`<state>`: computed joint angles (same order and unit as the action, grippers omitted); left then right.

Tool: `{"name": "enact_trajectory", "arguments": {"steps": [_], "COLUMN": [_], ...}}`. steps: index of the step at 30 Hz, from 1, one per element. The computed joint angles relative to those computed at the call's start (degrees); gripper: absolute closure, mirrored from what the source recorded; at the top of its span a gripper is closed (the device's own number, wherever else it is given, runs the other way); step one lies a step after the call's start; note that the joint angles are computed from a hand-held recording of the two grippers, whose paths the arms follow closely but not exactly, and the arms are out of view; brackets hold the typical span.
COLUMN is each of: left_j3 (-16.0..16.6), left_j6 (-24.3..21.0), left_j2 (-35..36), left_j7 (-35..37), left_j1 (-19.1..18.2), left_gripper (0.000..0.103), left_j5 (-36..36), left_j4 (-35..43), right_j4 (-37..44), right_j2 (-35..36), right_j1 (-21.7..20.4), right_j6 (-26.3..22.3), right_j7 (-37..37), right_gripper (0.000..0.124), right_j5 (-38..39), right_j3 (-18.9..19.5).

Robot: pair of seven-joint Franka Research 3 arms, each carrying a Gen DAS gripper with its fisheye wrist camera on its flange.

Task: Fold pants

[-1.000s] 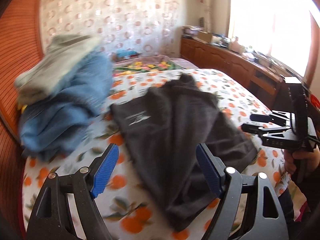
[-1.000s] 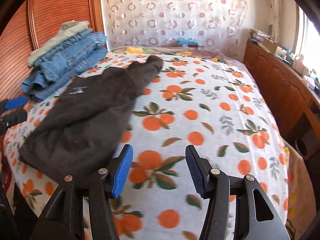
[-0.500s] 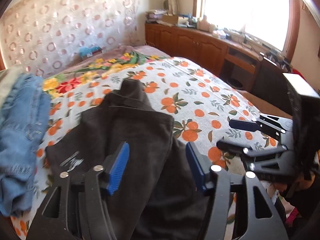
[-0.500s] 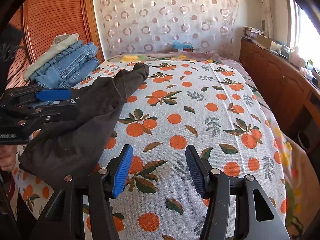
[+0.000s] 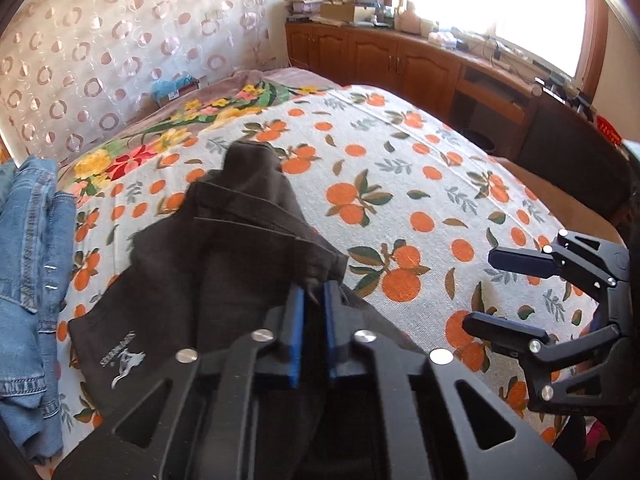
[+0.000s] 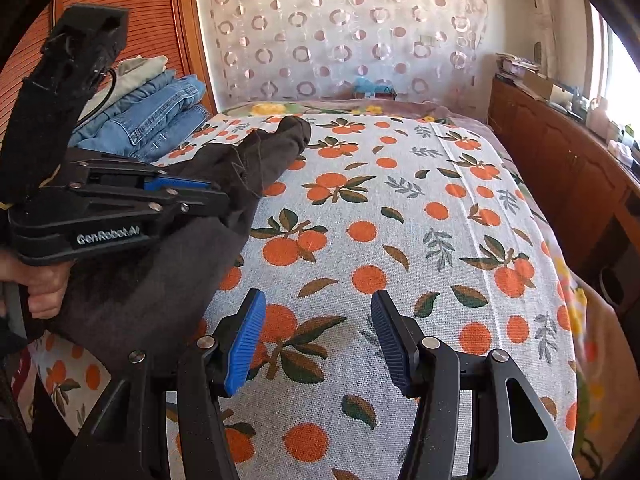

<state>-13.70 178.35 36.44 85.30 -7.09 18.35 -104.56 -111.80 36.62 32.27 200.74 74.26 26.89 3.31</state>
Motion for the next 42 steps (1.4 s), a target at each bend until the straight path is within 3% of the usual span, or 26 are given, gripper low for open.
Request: {"name": "enact_trajectory", "arguments": {"steps": [4, 9, 13, 15, 18, 22, 24, 25, 27, 28, 30, 32, 38, 42], "left_j3": [-3.7, -2.1, 1.5, 5.9, 9.7, 11.9, 8.8, 4.7, 0.7, 0.3, 0.0, -1.8, -0.5, -0.1], "left_j6": [3.6, 7.1, 8.7, 9.2, 9.5, 9.3, 8.8, 7.8, 6.2, 5.3, 4.0, 3.0, -1.6, -2.7], "left_j2": [-2.5, -5.9, -6.9, -7.3, -7.2, -6.7, -6.4, -5.7, -4.5, -3.8, -2.7, -1.2, 2.1, 3.1], "left_j7": [0.6, -1.9, -4.4, -6.1, -7.9, -9.5, -9.4, -8.7, -7.9, -7.7, -7.4, -6.4, -5.4, -4.8], "left_j1": [5.3, 7.6, 6.8, 4.0, 1.9, 0.8, 3.5, 7.3, 10.5, 10.6, 10.3, 11.6, 9.0, 8.5], "left_gripper": [0.095, 0.095, 0.095, 0.095, 0.096, 0.096, 0.095, 0.088, 0.079, 0.075, 0.055, 0.055, 0.055, 0.061], "left_j5": [-1.0, -1.1, -0.7, -0.8, -0.6, -0.2, 0.4, 1.0, 1.0, 0.9, 0.4, -0.1, -1.9, -3.1], "left_j4": [-3.9, -7.2, -7.4, -7.1, -6.8, -6.9, -6.9, -6.6, -5.7, -5.0, -3.8, -2.6, 1.7, 3.0], "right_j4": [0.2, 0.1, 0.3, 0.5, 0.6, 0.6, 0.6, 0.6, 0.7, 0.7, 0.7, 0.7, 0.7, 0.5], "right_j2": [0.1, 0.1, 0.1, 0.1, 0.1, 0.1, 0.1, 0.1, 0.2, 0.2, 0.2, 0.2, 0.2, 0.1], "right_j1": [0.1, 0.6, 1.0, 1.3, 1.5, 1.6, 1.8, 1.9, 2.1, 2.2, 2.2, 2.0, 2.1, 1.8], "right_j6": [-0.1, -0.1, -0.7, -1.0, -1.3, -1.4, -1.6, -1.6, -1.7, -1.8, -1.7, -1.8, -1.6, -1.5], "right_j7": [-0.1, -0.3, -0.5, -0.5, -0.6, -0.6, -0.6, -0.6, -0.6, -0.6, -0.6, -0.6, -0.6, -0.6], "right_gripper": [0.067, 0.067, 0.067, 0.067, 0.067, 0.067, 0.067, 0.067, 0.067, 0.067, 0.067, 0.067, 0.067, 0.067], "right_j5": [0.1, 0.6, 1.0, 1.3, 1.4, 1.4, 1.5, 1.6, 1.7, 1.8, 1.8, 1.7, 1.7, 1.5], "right_j3": [-0.1, -0.5, -0.9, -1.2, -1.5, -1.6, -1.7, -1.8, -2.0, -2.1, -2.1, -2.0, -2.0, -1.7]}}
